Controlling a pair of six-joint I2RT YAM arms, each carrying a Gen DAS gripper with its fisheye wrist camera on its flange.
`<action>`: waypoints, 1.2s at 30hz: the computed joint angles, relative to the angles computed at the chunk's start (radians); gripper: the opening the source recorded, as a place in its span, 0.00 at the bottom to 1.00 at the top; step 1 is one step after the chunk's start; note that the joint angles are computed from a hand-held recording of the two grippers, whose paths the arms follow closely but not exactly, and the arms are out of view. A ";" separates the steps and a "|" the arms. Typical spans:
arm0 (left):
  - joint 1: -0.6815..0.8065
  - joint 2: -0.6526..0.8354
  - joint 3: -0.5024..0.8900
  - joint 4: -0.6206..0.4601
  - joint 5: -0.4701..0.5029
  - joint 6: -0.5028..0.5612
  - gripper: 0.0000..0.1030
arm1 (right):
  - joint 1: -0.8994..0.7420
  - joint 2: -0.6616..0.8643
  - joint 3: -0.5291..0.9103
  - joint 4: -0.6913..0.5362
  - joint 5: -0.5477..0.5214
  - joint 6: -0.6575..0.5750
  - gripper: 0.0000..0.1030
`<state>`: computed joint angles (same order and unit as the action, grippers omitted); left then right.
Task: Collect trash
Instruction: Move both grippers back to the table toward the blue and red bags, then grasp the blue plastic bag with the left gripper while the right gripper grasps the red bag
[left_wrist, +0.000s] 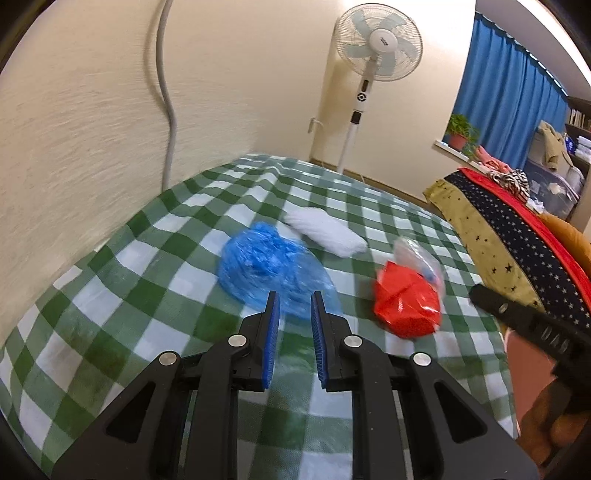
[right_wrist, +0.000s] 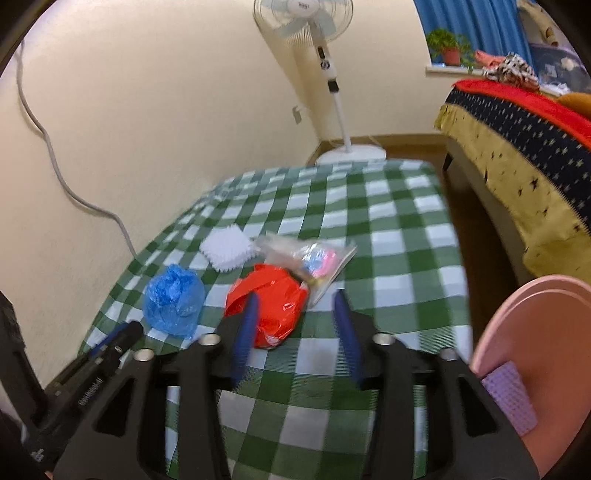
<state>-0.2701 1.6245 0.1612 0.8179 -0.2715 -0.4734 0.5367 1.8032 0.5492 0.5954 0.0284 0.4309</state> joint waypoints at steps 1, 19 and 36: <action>0.014 0.006 0.009 -0.010 0.004 0.001 0.17 | -0.002 0.019 0.010 0.004 -0.009 0.007 0.51; 0.189 0.159 0.190 -0.187 0.193 -0.027 0.49 | -0.019 0.192 0.153 -0.040 -0.155 0.045 0.39; 0.159 0.036 0.133 -0.219 0.165 0.016 0.00 | 0.021 -0.001 0.013 0.015 -0.077 -0.008 0.20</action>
